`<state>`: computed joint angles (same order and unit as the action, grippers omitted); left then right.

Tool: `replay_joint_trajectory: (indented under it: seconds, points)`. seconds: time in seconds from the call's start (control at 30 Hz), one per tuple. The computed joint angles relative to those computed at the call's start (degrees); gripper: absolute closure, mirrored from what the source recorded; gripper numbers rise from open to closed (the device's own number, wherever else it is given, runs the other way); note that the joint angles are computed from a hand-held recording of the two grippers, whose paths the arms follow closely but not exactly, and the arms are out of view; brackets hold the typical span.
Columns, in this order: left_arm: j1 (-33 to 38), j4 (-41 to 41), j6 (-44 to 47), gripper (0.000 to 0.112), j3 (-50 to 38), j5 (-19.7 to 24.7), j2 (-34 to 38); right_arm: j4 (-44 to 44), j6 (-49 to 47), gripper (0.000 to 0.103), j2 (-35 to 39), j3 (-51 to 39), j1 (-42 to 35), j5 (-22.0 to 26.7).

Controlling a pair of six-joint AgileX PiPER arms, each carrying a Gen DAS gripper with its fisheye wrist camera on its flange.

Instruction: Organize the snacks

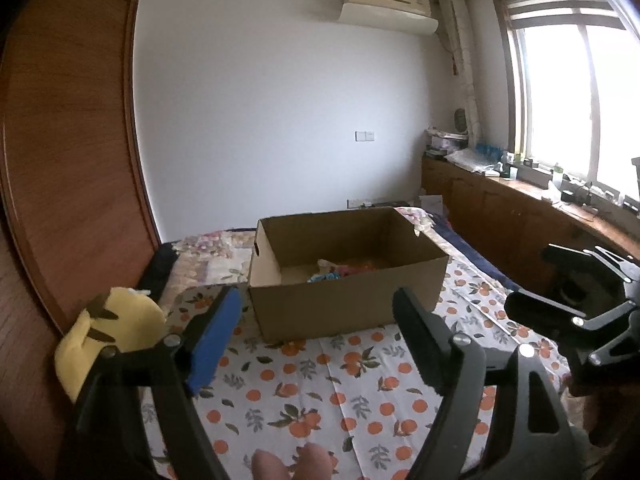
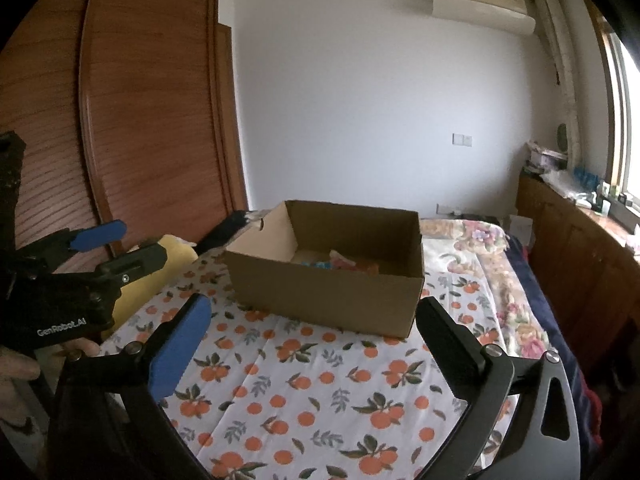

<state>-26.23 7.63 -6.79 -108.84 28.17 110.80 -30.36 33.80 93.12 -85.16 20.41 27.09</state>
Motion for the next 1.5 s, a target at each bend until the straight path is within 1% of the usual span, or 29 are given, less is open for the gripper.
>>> replay_joint_trajectory:
  seconds: [0.07,0.2,0.3,0.4,0.47,0.6,0.67,0.73,0.83,0.87,0.93,1.0,1.1,1.17,1.27,1.33,1.4,1.5]
  points:
    - [0.12,-0.23,-0.33,0.033,2.63,-1.53,-1.10,-6.15,6.22,0.000,-1.21,2.53,1.29,-0.27]
    - [0.11,0.86,-2.64,0.033,10.08,-5.68,-4.59,-11.41,13.08,0.000,-3.01,5.71,2.61,0.02]
    - [0.24,1.45,-4.00,0.033,15.06,-8.04,-7.32,-17.22,19.89,0.000,-4.60,8.73,3.79,0.47]
    - [-0.48,8.64,-10.68,0.033,18.90,-9.28,-9.74,-18.84,22.36,0.000,-5.67,10.95,4.21,0.55]
    - [-0.68,11.51,-13.64,0.033,21.29,-9.97,-11.28,-20.49,24.66,0.000,-6.47,12.52,4.60,0.73]
    - [-1.34,21.14,-23.13,0.033,25.25,-9.60,-13.58,-24.69,30.31,0.000,-8.37,15.80,5.76,1.50]
    - [-1.69,24.53,-26.73,0.033,27.61,-9.85,-14.82,-27.23,33.65,0.000,-9.55,17.74,6.55,1.93]
    - [-2.06,27.93,-30.54,0.033,29.69,-9.97,-15.76,-27.97,35.09,0.000,-10.71,19.24,7.27,2.49]
    - [-2.33,30.15,-33.64,0.033,33.05,-10.76,-17.12,-29.97,38.31,0.000,-12.31,21.75,8.12,2.99]
    - [-2.69,33.05,-36.66,0.033,34.10,-10.74,-17.38,-31.18,39.77,0.000,-12.82,22.69,8.67,3.53]
    - [-3.73,42.41,-45.70,0.033,37.08,-10.82,-18.22,-33.38,42.15,0.000,-13.55,24.12,9.43,4.31]
    - [-5.06,51.20,-54.15,0.033,39.23,-9.62,-18.58,-35.02,44.44,0.000,-14.07,25.68,10.33,5.41]
    - [-5.95,58.03,-61.49,0.033,41.96,-8.87,-19.11,-35.15,46.12,0.000,-14.88,27.78,10.50,5.33]
    - [-5.97,60.27,-64.54,0.033,43.34,-9.52,-19.47,-38.38,49.70,0.000,-15.47,29.48,11.55,6.42]
    - [-6.43,66.45,-71.62,0.033,45.26,-9.46,-19.70,-41.37,52.97,0.000,-16.16,31.87,12.52,7.45]
    - [-6.66,67.48,-73.06,0.033,45.61,-9.44,-19.50,-41.45,53.95,0.000,-16.48,33.05,12.49,6.89]
    - [-6.84,67.25,-73.29,0.033,45.72,-9.79,-19.21,-43.03,57.00,0.000,-16.98,34.78,12.76,6.80]
    - [-7.25,69.81,-76.39,0.033,46.63,-10.41,-18.97,-48.81,63.89,0.000,-17.61,37.66,15.16,9.38]
